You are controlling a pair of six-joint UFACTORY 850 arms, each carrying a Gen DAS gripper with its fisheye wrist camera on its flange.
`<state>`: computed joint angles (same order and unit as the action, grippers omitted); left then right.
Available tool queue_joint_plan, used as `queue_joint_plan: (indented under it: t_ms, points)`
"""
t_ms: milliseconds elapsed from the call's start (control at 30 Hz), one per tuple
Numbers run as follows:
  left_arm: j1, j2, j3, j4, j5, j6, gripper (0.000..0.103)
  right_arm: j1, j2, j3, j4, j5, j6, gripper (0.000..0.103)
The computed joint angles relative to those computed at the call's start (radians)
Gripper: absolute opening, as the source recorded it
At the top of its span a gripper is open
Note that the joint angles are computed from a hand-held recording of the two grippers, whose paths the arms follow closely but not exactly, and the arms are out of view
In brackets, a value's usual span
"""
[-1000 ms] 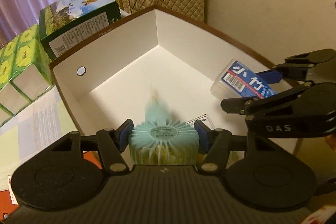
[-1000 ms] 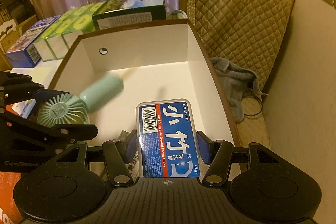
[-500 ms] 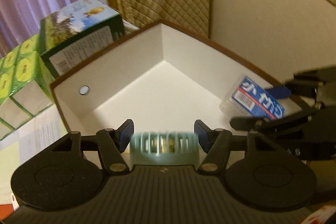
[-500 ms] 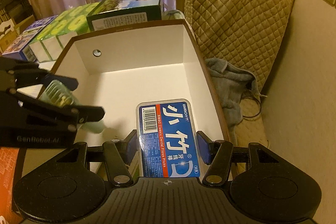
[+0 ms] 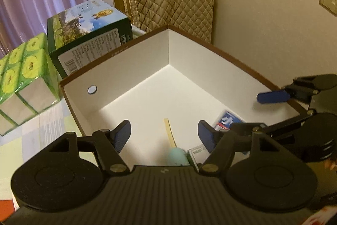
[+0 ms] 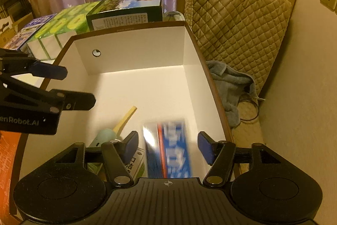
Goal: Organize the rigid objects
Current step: 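Carry the fan and floss case into the open box and release them, then withdraw both tools from the box toward the mat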
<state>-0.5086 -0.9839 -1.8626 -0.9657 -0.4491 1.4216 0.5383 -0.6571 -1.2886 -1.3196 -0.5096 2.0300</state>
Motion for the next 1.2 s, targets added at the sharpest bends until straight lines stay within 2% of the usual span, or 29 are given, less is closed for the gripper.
queue_joint_plan:
  t_ms: [133, 467, 900, 1200]
  points:
    - [0.003, 0.009, 0.020, -0.005, 0.006, 0.010, 0.067, 0.005, 0.008, 0.008, -0.014, -0.004, 0.025, 0.069]
    - [0.012, 0.045, 0.071, -0.047, 0.011, 0.053, 0.067, 0.031, 0.029, 0.029, -0.024, -0.012, 0.062, 0.069]
    - [0.044, 0.130, 0.192, -0.201, 0.006, 0.222, 0.067, 0.087, 0.054, 0.042, -0.012, -0.057, 0.139, 0.069]
    - [0.099, 0.213, 0.304, -0.309, -0.032, 0.348, 0.067, 0.155, 0.054, 0.016, 0.017, -0.119, 0.184, 0.069]
